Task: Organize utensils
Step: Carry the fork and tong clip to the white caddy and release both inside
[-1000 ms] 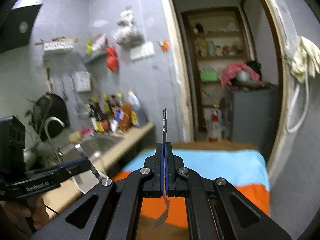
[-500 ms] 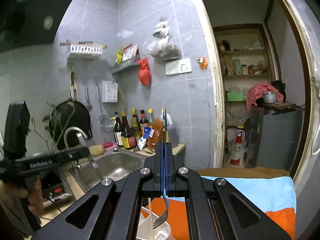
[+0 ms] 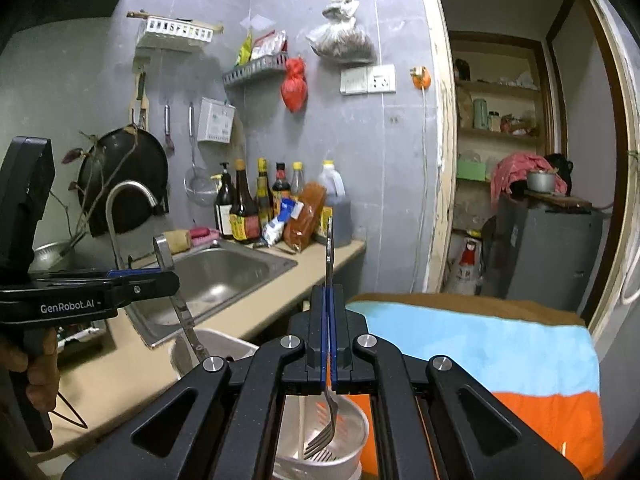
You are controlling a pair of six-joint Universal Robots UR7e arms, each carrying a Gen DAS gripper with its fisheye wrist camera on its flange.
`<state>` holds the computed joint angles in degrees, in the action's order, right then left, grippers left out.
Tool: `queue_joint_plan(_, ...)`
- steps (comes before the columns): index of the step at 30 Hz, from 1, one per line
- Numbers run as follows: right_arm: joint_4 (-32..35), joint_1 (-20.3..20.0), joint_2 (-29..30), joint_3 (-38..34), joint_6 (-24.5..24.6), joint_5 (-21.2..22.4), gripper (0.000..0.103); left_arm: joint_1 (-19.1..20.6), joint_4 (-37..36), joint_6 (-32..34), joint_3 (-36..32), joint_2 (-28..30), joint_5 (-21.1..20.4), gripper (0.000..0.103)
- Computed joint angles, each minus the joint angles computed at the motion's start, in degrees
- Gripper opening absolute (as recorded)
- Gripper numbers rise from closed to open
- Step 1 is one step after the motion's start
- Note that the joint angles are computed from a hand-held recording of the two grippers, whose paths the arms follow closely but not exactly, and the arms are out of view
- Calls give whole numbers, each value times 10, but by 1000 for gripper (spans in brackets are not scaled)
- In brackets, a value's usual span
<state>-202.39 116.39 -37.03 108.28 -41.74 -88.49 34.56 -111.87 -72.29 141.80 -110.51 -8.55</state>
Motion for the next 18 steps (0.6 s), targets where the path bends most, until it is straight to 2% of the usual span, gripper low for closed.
queue_joint_plan(1, 0, -1, 1, 0, -1, -2, 2, 5, -41, 30, 6, 8, -5, 21)
queue_joint_plan(8, 25, -7, 1, 1, 3, -15, 2, 30, -208, 136, 26, 41, -53, 21)
queue_joint_plan(14, 58, -16, -8, 5, 24, -17, 2, 38, -288, 167, 41, 34, -85, 22)
queue_joint_plan(18, 63, -21, -12, 9, 37, -15, 2, 40, -294, 157, 44, 28, -93, 22)
